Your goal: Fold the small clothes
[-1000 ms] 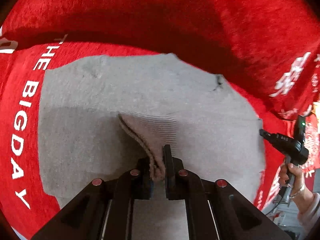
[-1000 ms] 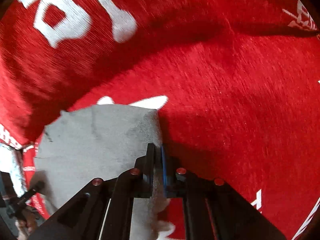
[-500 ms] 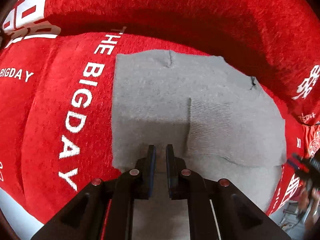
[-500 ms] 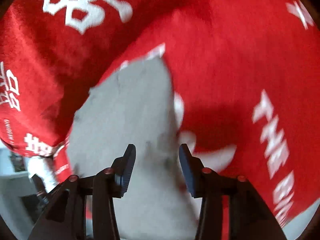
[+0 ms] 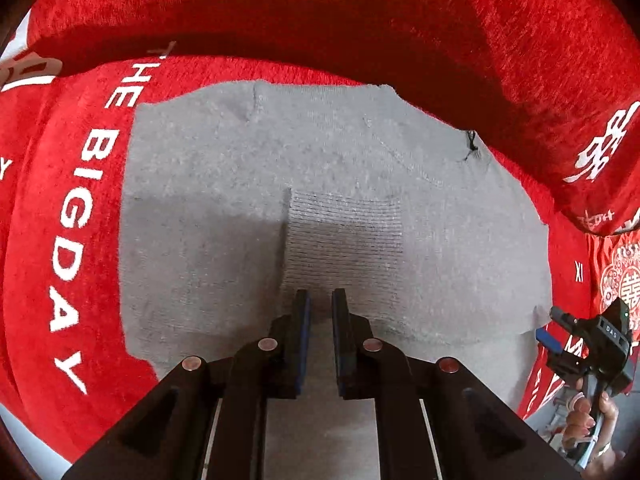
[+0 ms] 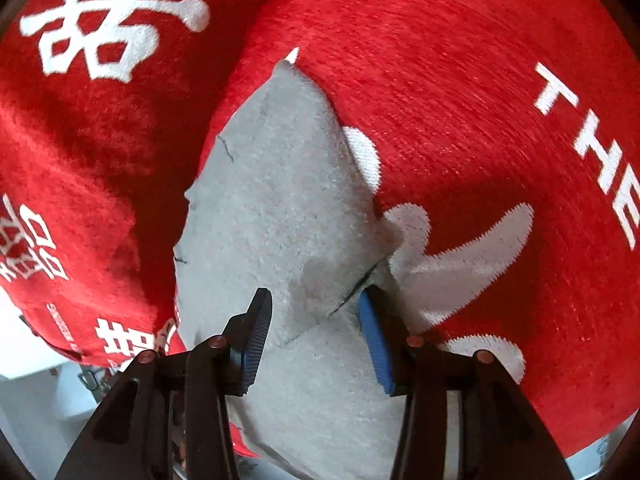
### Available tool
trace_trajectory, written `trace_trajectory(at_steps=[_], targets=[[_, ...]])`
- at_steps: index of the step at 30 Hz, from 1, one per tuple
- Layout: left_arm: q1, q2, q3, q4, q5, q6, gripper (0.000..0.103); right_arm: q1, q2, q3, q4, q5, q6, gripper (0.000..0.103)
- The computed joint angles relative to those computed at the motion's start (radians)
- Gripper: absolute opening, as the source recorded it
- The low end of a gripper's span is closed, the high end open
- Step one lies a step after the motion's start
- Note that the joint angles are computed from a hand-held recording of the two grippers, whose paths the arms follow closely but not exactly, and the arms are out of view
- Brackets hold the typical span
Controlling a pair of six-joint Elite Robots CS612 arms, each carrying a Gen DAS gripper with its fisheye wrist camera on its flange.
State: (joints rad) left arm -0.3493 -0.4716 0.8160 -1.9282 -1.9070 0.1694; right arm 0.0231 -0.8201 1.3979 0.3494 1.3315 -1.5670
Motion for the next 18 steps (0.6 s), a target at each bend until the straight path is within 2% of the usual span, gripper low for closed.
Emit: trace_trajectory(at_steps=[1, 2, 3, 4, 5, 8, 10, 11, 12, 13, 14, 15, 16, 17, 18], targets=[[0.001, 0.0, 0.001, -0.007, -0.004, -0.003, 0.02, -0.001, -0.003, 0.006, -0.007, 0.001, 0.006, 0.05], [0.001, -0.003, 0.008, -0.012, -0.008, -0.005, 0.039, -0.002, -0.003, 0.008, -0.009, 0.001, 0.007, 0.05], [0.0, -0.005, 0.011, -0.016, -0.007, -0.009, 0.099, -0.004, -0.006, 0.013, -0.01, -0.001, 0.001, 0.05], [-0.004, -0.02, 0.037, -0.061, 0.033, -0.029, 0.1, -0.005, -0.005, 0.012, -0.009, -0.002, -0.003, 0.05], [-0.004, -0.028, 0.05, -0.078, 0.042, -0.019, 0.101, -0.007, -0.002, 0.007, -0.005, -0.005, -0.011, 0.05], [-0.005, -0.029, 0.053, -0.075, 0.048, -0.019, 0.101, -0.006, 0.006, -0.003, -0.001, -0.004, -0.017, 0.05], [-0.007, -0.018, 0.037, -0.048, 0.06, -0.028, 0.1, -0.005, 0.002, 0.003, -0.008, 0.0, -0.012, 0.05], [-0.006, -0.012, 0.027, -0.038, 0.056, -0.032, 0.096, -0.005, 0.002, 0.004, -0.006, 0.003, -0.012, 0.048], [-0.007, -0.005, 0.017, -0.025, 0.051, -0.039, 0.081, -0.006, 0.0, 0.006, -0.006, 0.004, -0.014, 0.046], [-0.007, 0.007, -0.003, 0.01, 0.047, -0.047, 0.068, -0.006, 0.0, 0.006, -0.005, 0.005, -0.021, 0.026], [-0.008, 0.011, -0.011, 0.019, 0.047, -0.05, 0.064, -0.008, 0.004, -0.005, 0.017, 0.003, -0.045, 0.006], [-0.007, 0.008, -0.005, 0.009, 0.047, -0.048, 0.047, -0.009, 0.01, -0.02, 0.048, 0.003, -0.071, 0.006], [-0.005, 0.007, -0.004, 0.007, 0.023, -0.029, 0.017, -0.008, 0.013, -0.031, 0.069, 0.006, -0.098, 0.006], [-0.003, 0.006, -0.007, 0.021, 0.013, -0.015, 0.009, -0.008, 0.012, -0.039, 0.083, 0.013, -0.131, 0.006], [-0.002, 0.003, -0.004, 0.023, 0.001, -0.006, 0.009, -0.007, 0.011, -0.049, 0.104, 0.022, -0.176, 0.006]])
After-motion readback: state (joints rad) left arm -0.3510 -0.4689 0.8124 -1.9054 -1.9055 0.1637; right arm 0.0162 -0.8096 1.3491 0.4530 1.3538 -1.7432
